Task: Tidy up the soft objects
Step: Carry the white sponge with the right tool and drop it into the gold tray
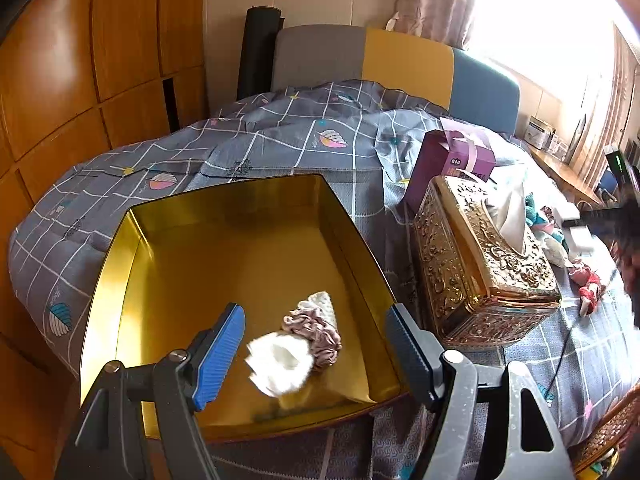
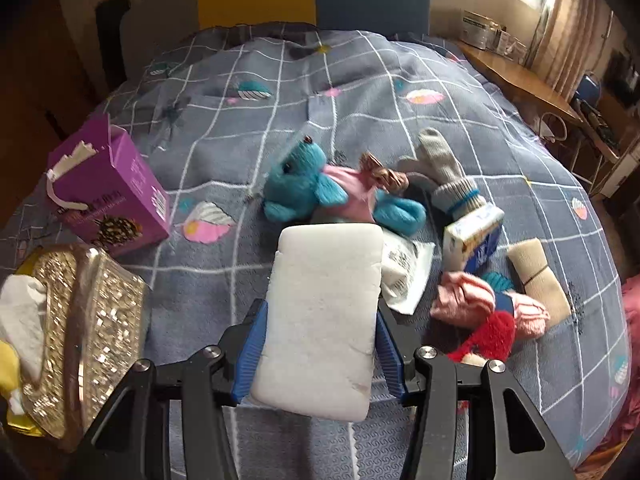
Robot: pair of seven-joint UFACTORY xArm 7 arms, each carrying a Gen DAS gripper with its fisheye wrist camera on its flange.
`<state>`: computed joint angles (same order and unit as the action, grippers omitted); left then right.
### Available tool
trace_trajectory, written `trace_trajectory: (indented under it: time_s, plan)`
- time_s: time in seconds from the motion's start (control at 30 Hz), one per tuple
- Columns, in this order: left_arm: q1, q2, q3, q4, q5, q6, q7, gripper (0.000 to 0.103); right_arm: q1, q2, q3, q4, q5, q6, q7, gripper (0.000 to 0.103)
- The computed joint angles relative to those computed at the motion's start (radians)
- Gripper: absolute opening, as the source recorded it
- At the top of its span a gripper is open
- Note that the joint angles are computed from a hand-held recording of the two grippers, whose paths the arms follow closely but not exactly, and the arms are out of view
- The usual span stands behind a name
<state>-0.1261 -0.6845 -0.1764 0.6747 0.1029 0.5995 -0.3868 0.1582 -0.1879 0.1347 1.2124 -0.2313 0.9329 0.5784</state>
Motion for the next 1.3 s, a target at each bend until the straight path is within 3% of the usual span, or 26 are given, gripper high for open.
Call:
trace_trajectory:
  time_s: [0.27,0.47,0.6,0.73,1.0,1.3]
  plan:
    - [-0.004,-0.011,0.008,-0.014,-0.003,-0.010,0.010,0.074,0.093,0.243,0.030,0.387,-0.035,0.042,-0.043,0.052]
    - [0.002,-0.014,0.011,-0.019,-0.008,-0.015,0.007,0.074,0.202,0.380,0.050,0.615,0.067,0.020,-0.217,0.053]
    - [0.006,-0.021,0.011,-0.026,-0.005,-0.018,0.009,0.074,0.273,0.442,0.078,0.705,0.158,0.029,-0.373,0.053]
    - [0.005,-0.028,0.015,-0.033,-0.010,-0.012,0.014,0.074,0.350,0.521,0.085,0.781,0.196,0.058,-0.455,0.054]
    - [0.021,-0.068,0.026,-0.061,-0.010,-0.002,0.015,0.074,0.501,0.722,0.037,0.937,0.137,0.121,-0.461,0.054]
    - [0.037,-0.090,0.032,-0.076,-0.016,0.010,0.013,0.074,0.573,0.830,-0.011,1.011,0.080,0.138,-0.451,0.058]
